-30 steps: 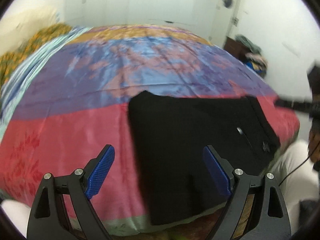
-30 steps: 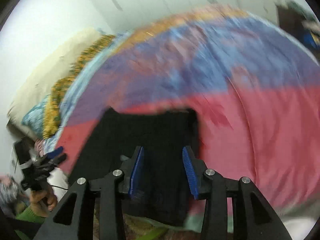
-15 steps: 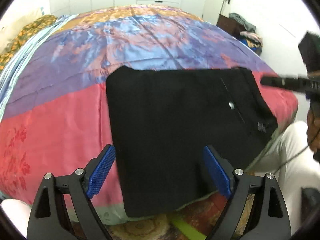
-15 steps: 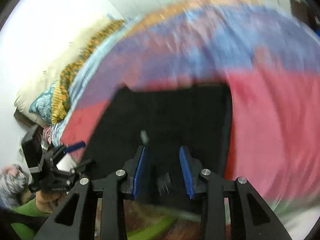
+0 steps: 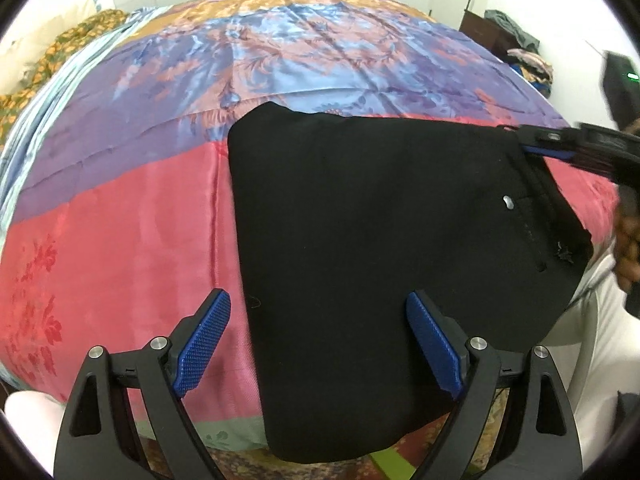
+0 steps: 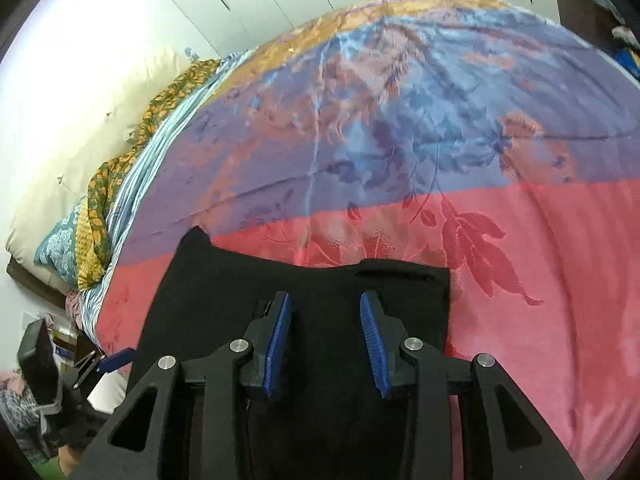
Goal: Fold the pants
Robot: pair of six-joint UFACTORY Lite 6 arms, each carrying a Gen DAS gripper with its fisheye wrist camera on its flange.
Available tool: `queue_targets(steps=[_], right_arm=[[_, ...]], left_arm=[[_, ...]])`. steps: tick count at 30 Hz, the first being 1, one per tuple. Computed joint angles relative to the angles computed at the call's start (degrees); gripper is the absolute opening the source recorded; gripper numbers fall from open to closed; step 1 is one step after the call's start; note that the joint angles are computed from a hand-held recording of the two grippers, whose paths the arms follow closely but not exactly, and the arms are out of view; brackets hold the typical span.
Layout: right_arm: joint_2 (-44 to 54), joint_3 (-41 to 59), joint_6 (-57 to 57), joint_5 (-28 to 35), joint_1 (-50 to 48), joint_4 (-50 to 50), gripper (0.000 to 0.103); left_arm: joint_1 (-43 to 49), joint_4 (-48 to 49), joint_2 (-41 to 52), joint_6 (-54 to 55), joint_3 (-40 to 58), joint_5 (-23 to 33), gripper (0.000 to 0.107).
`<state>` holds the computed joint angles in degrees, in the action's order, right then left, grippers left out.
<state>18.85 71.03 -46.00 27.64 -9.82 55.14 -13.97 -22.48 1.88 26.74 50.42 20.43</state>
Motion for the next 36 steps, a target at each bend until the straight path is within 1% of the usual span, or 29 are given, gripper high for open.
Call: queue_targets(steps=[1, 3, 7, 9, 10, 11, 12, 13, 14, 16, 17, 20, 23, 24, 26, 28, 29, 31, 32, 35, 36], right_arm=[[-2.9, -2.2, 0.6, -0.3, 0.5, -1.4, 0.037], [-9.2, -7.8, -1.9, -0.2, 0.7, -0.9, 0.037], [-21.4, -17.6, 1.7, 1.4, 4.0, -7.7, 0.037], [-23.3, -21.0, 5.6, 1.3, 5.8, -11.6, 0.04], [-22.3, -22.3, 8.4, 0.7, 6.8, -14.4, 0.048], [-21.2, -23.8, 8.8, -0.2, 7.1, -14.8, 0.048], [-21.0, -25.3, 6.9, -1.0, 6.7, -12.8, 0.048], [-21.9, -26.4, 3.5, -0.5, 5.5, -8.8, 0.048], [-22.7, -26.4, -0.2, 1.7, 3.3, -4.5, 0.048], [-23.4, -25.0, -7.1, 8.4, -3.5, 3.7, 0.049], [-22.9, -23.3, -9.1, 11.8, -8.0, 6.3, 0.053], [-16.0, -16.6, -10.8, 17.7, -16.1, 7.5, 0.061], [-5.0, -9.3, -8.4, 23.8, -19.9, 5.6, 0.061], [-1.4, -8.1, -8.7, 26.1, -20.7, 5.9, 0.061], [1.6, -7.9, -8.8, 28.2, -20.6, 5.7, 0.063], [3.2, -7.9, -9.2, 27.8, -19.5, 5.2, 0.067], [3.5, -8.2, -9.8, 27.7, -19.2, 5.5, 0.067], [5.8, -7.7, -11.5, 30.2, -18.7, 7.4, 0.067], [7.8, -6.2, -11.5, 31.5, -18.3, 8.0, 0.07], [12.0, -3.2, -11.4, 32.0, -16.2, 8.4, 0.07], [12.6, -3.3, -11.8, 31.8, -15.9, 9.0, 0.07]], left_arm=[[0.1, -0.3, 0.2, 0.3, 0.0, 0.0, 0.091], [0.1, -0.6, -0.3, 0.4, -0.4, 0.0, 0.091], [0.1, -1.5, 0.2, 1.0, -0.3, -0.4, 0.091], [0.1, -3.0, 0.8, 2.4, -0.3, -0.3, 0.091], [0.2, -4.0, 1.0, 3.3, -0.2, 0.0, 0.091], [0.6, -5.4, 1.3, 4.9, 0.0, 0.9, 0.091], [1.1, -6.7, 1.2, 6.3, 0.0, 1.8, 0.091], [2.5, -9.5, 0.7, 9.5, -0.1, 3.6, 0.091], [3.8, -11.4, 0.2, 11.6, 0.0, 4.9, 0.091], [8.5, -17.8, -0.1, 18.4, 0.7, 8.8, 0.092], [12.2, -22.3, 1.2, 22.6, 2.2, 12.3, 0.093], [20.0, -28.8, 8.6, 27.1, 8.6, 21.6, 0.094], [24.2, -31.3, 15.0, 27.7, 13.2, 28.3, 0.094], [24.8, -31.7, 16.5, 28.0, 14.0, 30.1, 0.094], [24.8, -32.3, 19.5, 28.8, 15.0, 32.9, 0.094], [23.6, -32.4, 21.4, 29.1, 15.4, 33.4, 0.094], [22.4, -32.7, 22.6, 29.4, 15.9, 33.4, 0.094], [20.2, -33.6, 24.5, 29.9, 17.2, 33.7, 0.094], [18.5, -33.9, 26.0, 29.4, 19.2, 33.9, 0.094], [14.8, -34.4, 30.1, 27.9, 23.6, 33.9, 0.102], [13.5, -33.2, 31.6, 26.3, 25.5, 33.5, 0.102]])
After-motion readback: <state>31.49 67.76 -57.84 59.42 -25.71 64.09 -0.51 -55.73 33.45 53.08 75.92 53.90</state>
